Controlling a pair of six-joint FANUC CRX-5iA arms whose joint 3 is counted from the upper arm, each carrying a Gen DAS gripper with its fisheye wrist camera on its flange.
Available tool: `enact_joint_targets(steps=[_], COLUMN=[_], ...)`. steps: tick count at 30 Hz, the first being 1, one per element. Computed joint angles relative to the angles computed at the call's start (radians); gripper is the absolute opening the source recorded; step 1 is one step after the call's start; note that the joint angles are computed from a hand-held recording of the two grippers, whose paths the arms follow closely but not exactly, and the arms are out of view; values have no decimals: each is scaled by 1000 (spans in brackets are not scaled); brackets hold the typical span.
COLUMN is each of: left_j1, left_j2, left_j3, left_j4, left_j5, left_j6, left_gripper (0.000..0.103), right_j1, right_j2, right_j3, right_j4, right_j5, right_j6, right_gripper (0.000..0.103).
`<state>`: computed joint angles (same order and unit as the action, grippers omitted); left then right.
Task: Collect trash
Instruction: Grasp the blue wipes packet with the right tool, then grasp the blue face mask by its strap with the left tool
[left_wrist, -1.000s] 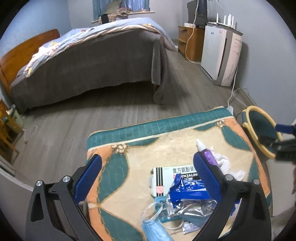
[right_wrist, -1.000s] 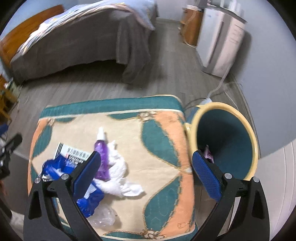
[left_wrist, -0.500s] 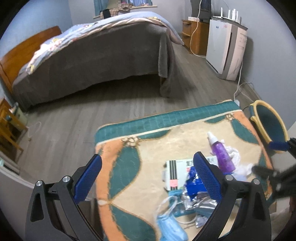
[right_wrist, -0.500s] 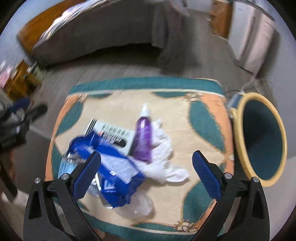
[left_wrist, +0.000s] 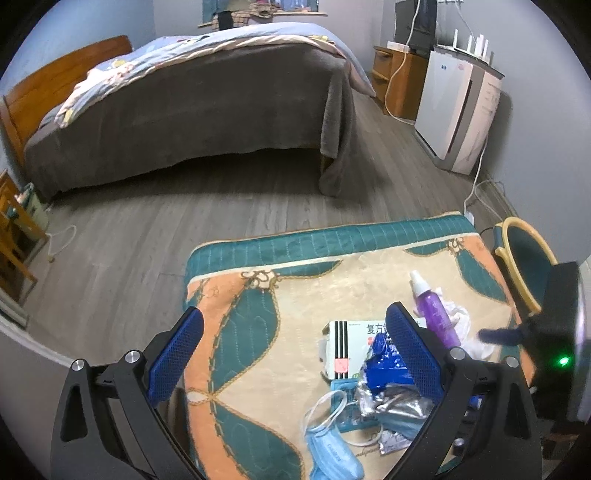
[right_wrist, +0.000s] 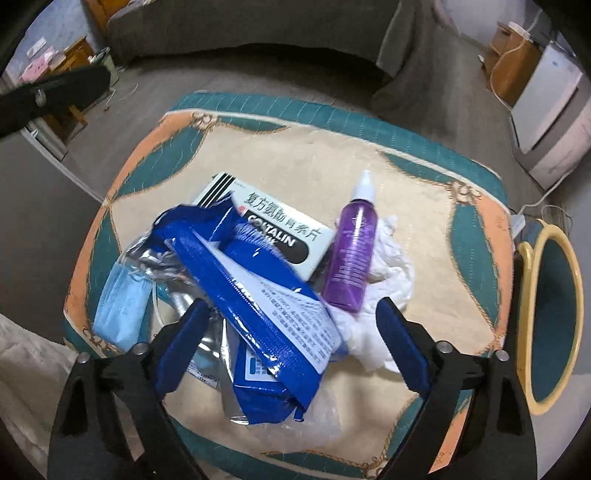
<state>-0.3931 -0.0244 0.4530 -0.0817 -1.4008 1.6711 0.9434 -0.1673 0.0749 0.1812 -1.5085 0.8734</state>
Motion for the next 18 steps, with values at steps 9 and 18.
enact_joint_targets(steps=[9,18], left_j1=[19,-7], left_j2=[-4,7], left_j3=[-16,-18], left_j4=[36,24], left_j5=[4,-9], left_j6=[13,-11], left_gripper=[98,98], right_j1=[-14,-37], right_j2=[-30,-87], right_j3=[21,20], right_j4=[-36,96], right_j5=[18,-2], right_j6=[9,-144], right_gripper=[46,45])
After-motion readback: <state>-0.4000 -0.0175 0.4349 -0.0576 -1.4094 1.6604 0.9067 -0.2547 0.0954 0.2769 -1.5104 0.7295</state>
